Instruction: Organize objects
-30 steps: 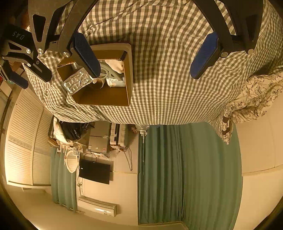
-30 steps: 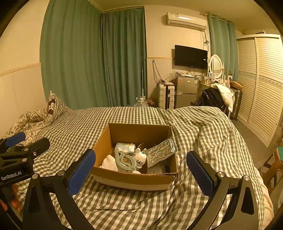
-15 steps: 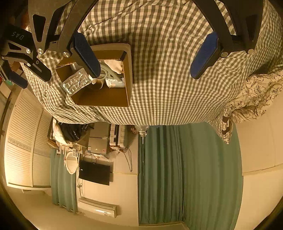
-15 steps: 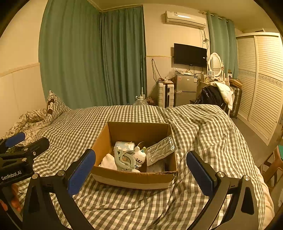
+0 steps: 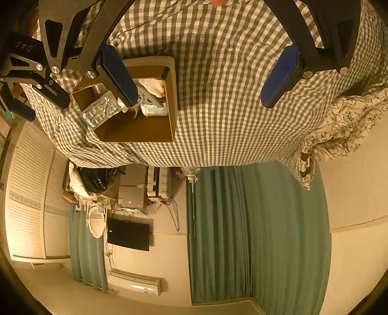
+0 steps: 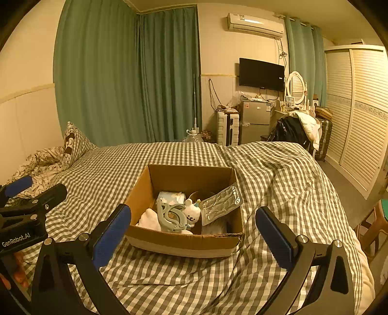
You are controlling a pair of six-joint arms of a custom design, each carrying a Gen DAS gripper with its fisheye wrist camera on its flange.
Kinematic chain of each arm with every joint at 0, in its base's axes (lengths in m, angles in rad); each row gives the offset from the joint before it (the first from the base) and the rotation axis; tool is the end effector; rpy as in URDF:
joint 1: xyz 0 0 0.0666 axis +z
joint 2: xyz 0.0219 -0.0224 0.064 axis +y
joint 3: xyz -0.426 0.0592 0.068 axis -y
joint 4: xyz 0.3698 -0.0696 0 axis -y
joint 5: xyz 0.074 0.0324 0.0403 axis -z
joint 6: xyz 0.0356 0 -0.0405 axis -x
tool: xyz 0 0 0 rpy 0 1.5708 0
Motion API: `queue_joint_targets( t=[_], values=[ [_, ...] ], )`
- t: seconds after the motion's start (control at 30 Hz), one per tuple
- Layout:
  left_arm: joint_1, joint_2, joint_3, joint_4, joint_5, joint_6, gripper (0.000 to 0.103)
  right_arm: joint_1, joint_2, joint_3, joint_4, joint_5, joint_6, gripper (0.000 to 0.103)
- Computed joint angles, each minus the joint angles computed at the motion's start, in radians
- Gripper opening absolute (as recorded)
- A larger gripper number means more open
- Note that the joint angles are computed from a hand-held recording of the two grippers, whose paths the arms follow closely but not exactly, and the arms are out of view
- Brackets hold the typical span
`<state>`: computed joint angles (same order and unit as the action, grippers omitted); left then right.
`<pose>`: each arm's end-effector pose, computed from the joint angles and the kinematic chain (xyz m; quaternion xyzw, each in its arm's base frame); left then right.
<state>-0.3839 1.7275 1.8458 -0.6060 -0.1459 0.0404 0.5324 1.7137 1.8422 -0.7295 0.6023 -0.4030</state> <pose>0.5759 -0.2275 0.5331 0.1090 0.8485 -0.0472 0.5157 0.5289 0.2877 0.5314 0.0833 0.8521 -0.0336 0.5156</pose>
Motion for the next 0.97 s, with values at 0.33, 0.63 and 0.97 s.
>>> queue_joint_targets(
  t=[0.33, 0.63, 0.97],
  values=[
    [0.007, -0.001, 0.005, -0.015, 0.020, 0.019, 0.103, 0.003, 0.001, 0.001, 0.002, 0.003, -0.002, 0.103],
    [0.005, 0.001, 0.006, -0.022, 0.020, 0.021, 0.103, 0.006, -0.002, 0.001, -0.001, 0.008, -0.005, 0.103],
    [0.003, -0.006, -0.011, -0.014, 0.020, 0.020, 0.103, 0.010, 0.000, 0.005, -0.013, 0.011, -0.009, 0.103]
  ],
)
